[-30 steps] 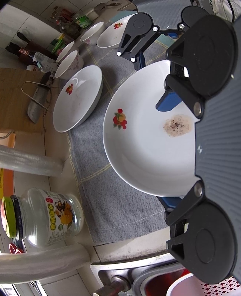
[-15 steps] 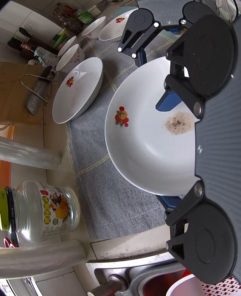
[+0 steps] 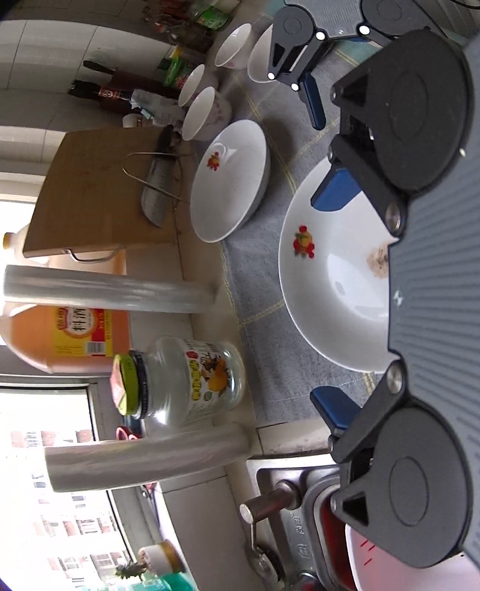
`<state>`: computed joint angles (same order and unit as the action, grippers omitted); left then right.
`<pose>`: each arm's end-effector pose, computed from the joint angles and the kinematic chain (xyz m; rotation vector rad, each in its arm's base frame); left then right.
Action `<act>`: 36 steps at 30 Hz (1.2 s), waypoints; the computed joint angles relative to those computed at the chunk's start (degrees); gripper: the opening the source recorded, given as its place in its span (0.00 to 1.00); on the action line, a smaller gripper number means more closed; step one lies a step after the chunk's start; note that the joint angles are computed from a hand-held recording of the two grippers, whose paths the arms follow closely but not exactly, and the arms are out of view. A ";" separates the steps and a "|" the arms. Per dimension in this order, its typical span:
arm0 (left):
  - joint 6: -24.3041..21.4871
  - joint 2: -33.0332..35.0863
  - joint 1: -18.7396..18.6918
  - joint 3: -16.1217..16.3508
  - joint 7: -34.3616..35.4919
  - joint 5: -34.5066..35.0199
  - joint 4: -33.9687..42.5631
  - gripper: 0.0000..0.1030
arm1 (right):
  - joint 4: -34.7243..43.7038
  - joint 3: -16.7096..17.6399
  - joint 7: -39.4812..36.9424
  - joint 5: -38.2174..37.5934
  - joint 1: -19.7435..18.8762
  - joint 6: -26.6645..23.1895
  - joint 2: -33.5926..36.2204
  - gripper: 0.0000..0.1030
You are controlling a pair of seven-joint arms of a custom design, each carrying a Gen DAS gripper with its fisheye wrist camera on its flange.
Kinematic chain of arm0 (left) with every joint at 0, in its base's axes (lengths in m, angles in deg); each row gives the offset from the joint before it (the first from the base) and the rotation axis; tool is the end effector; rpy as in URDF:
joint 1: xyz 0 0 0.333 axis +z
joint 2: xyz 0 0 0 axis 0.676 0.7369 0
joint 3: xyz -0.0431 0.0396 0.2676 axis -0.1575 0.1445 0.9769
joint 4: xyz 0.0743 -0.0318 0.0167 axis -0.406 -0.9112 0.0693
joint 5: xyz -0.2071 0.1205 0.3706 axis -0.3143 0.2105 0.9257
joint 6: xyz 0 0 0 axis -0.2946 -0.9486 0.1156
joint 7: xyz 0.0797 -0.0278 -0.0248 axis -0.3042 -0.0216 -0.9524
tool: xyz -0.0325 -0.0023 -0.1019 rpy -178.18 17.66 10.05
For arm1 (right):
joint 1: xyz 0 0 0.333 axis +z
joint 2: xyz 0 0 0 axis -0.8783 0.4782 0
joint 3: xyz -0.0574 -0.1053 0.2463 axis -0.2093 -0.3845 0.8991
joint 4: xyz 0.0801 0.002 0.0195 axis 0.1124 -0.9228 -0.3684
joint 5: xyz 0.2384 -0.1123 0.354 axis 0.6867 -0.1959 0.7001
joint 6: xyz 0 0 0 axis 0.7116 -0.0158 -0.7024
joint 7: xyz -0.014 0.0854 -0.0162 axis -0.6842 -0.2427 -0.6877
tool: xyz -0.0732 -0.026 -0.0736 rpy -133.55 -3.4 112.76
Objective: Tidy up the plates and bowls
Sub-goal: 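Carry the stained plate with the left gripper toward the large fruit-pattern plate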
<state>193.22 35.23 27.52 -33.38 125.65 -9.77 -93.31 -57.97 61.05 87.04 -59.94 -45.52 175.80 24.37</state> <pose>0.6767 -0.3431 0.5180 -1.2397 2.2194 -1.0732 0.6064 0.2127 0.4914 -2.2606 1.1664 -0.5235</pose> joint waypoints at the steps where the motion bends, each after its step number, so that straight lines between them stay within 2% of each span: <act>1: 0.17 -0.43 -0.71 0.46 -1.17 0.85 -0.41 0.98 | -0.48 -0.01 1.63 -1.24 -0.14 -0.06 -0.69 1.00; 5: 2.12 -3.54 -1.88 0.58 -3.47 2.48 -4.95 0.98 | -2.69 -0.14 6.53 -3.89 -0.63 0.17 -3.32 1.00; 8: 4.26 -5.79 -2.69 0.54 -5.99 3.19 -8.65 0.98 | -5.45 0.30 13.47 -9.55 -1.55 1.59 -6.00 1.00; 11: 4.55 -7.28 -1.70 -1.72 -5.69 -1.18 -11.06 0.98 | -8.07 0.60 18.05 -13.19 -2.42 1.24 -9.11 1.00; 14: 5.32 -8.61 -2.45 -2.22 -6.66 -2.24 -13.05 0.98 | -11.04 1.27 22.87 -17.70 -3.73 0.62 -12.83 1.00; 21: 7.04 -9.72 -3.20 -5.07 0.59 -6.01 -15.40 0.98 | -17.34 2.55 32.39 -23.34 -6.66 -2.66 -21.52 1.00; 25: 5.01 -8.45 -2.98 -7.29 7.23 -10.97 -13.74 0.98 | -20.53 3.69 37.39 -26.13 -8.45 -5.01 -25.91 1.00; 27: 4.17 -7.71 -3.13 -7.99 10.06 -13.09 -12.76 0.98 | -22.18 3.53 38.91 -26.50 -8.80 -5.46 -28.00 1.00; 31: 2.73 -6.10 -5.41 -6.94 9.12 -11.74 -10.51 0.98 | -24.39 2.36 39.59 -25.88 -9.34 -5.81 -30.73 1.00; 36: 0.01 -3.29 -8.93 -4.71 2.95 -6.26 -6.57 0.98 | -26.00 -0.15 36.08 -24.09 -9.89 -3.42 -31.78 1.00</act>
<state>193.23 31.94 18.58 -38.09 128.60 -16.03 -99.87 -83.97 60.90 123.12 -84.03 -55.40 172.38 -7.42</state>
